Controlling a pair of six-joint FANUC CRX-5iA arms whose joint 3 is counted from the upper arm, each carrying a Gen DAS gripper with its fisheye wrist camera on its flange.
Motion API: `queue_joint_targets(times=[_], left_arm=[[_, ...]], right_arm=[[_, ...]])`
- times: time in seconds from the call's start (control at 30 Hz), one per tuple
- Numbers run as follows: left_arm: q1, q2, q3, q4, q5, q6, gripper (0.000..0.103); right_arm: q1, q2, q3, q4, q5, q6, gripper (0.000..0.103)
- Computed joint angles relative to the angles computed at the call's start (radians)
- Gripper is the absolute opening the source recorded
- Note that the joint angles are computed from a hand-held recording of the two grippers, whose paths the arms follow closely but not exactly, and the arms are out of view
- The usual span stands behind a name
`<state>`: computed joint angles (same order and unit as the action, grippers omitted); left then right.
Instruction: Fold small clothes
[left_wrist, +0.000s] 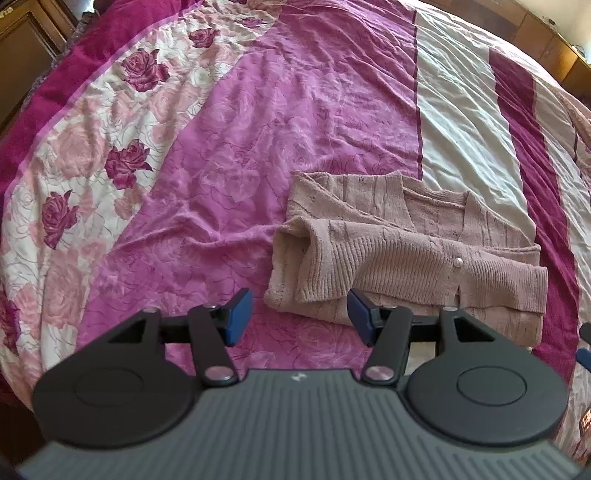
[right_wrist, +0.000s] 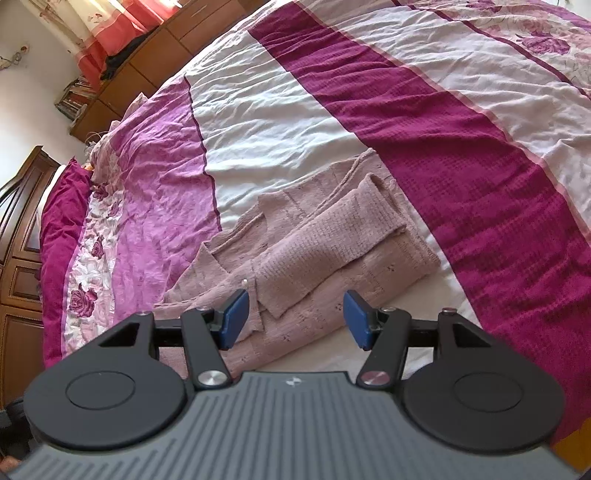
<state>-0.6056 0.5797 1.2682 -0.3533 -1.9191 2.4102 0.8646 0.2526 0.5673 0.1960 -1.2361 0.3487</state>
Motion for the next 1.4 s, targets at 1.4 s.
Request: queue_joint_targets(times=[1.4], left_arm=[[0.072, -0.011, -0.285, 0.085, 0.199, 0.198, 0.058]], right_arm=[[-0.159, 0.071, -0.068, -0.150, 0.073, 0.100, 0.074]])
